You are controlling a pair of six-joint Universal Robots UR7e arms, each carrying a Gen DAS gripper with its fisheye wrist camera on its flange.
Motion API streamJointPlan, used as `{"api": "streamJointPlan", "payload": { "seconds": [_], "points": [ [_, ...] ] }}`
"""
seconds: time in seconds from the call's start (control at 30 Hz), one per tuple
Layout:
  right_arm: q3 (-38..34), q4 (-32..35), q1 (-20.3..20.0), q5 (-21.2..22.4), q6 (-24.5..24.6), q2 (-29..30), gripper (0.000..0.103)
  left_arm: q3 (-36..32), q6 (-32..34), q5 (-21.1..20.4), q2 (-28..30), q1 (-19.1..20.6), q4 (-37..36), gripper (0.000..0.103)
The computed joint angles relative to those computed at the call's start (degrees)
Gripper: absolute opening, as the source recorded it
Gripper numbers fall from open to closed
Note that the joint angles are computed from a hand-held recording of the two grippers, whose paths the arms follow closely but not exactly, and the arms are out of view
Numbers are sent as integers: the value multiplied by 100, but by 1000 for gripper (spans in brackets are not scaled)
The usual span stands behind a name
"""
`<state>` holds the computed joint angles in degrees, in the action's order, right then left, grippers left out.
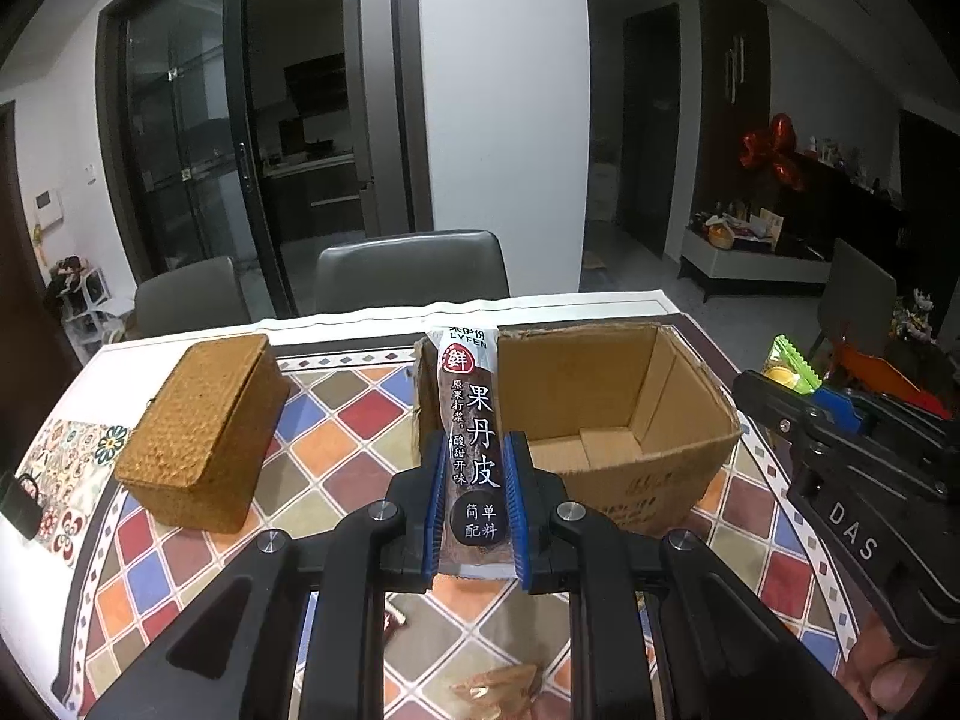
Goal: Organize snacks
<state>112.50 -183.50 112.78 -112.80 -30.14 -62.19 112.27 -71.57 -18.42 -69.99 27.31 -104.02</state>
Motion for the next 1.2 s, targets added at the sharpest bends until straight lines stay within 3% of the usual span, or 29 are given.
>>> {"api": "streamJointPlan", "payload": {
  "seconds": [1.03,1.2],
  "points": [
    [-1310,-30,-73,-489,-165,1312,17,-347,2377,18,701,1058,-2659,20],
    [-1402,139,-134,-456,-106,1386,17,-438,2535,17,820,1133,-2656,20]
  ]
}}
